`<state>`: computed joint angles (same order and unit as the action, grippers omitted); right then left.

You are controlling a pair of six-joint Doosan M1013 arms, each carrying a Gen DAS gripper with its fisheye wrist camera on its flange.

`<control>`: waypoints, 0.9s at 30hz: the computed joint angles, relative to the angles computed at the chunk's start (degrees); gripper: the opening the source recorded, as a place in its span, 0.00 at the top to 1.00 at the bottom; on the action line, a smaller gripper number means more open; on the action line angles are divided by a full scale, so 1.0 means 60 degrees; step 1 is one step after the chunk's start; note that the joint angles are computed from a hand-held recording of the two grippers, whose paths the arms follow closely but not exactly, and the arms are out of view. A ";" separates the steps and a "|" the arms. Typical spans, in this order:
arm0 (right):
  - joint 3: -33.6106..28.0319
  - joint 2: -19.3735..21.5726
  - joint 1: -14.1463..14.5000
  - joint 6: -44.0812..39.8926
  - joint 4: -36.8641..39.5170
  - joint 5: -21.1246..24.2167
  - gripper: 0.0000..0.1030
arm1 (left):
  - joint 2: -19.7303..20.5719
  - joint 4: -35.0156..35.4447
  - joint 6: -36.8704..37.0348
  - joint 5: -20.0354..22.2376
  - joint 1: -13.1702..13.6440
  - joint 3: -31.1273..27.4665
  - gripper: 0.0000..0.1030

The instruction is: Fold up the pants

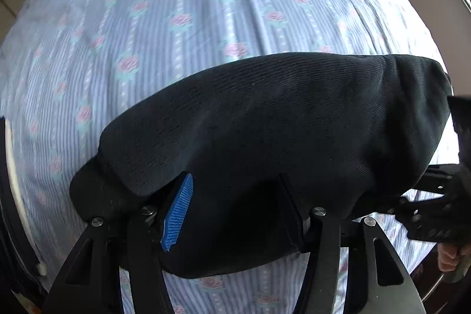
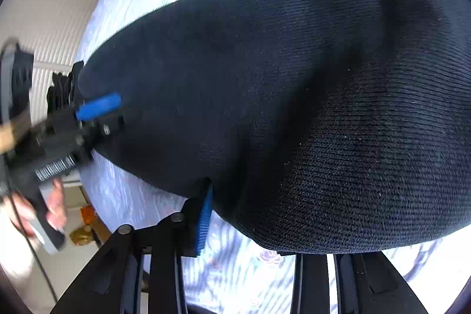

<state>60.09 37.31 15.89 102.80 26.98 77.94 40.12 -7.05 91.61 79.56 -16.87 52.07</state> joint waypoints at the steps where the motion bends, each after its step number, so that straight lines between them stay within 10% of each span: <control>1: -0.0108 0.0029 0.0026 -0.0013 -0.0082 0.0073 0.65 | -0.0035 -0.0097 -0.0193 -0.0080 0.0066 0.0072 0.48; 8: -0.0093 -0.0429 0.0132 0.1851 -0.1066 -0.0230 0.32 | 0.0066 -0.1474 -0.1927 0.0332 0.0775 -0.0058 0.84; 12: 0.0676 -0.1259 0.0059 0.2880 -0.1640 -0.1070 0.33 | -0.0316 0.0097 -0.1105 0.0173 0.0268 -0.0106 0.40; 20: 0.2078 -0.2639 -0.0446 0.5346 -0.5111 -0.2375 0.33 | -0.1080 -0.0508 0.1000 -0.1502 -0.0499 0.0368 0.24; 27: 0.2583 -0.2414 -0.1502 0.5339 -0.3468 -0.3463 0.33 | -0.0661 -0.0327 0.0982 -0.1330 -0.1097 -0.0243 0.22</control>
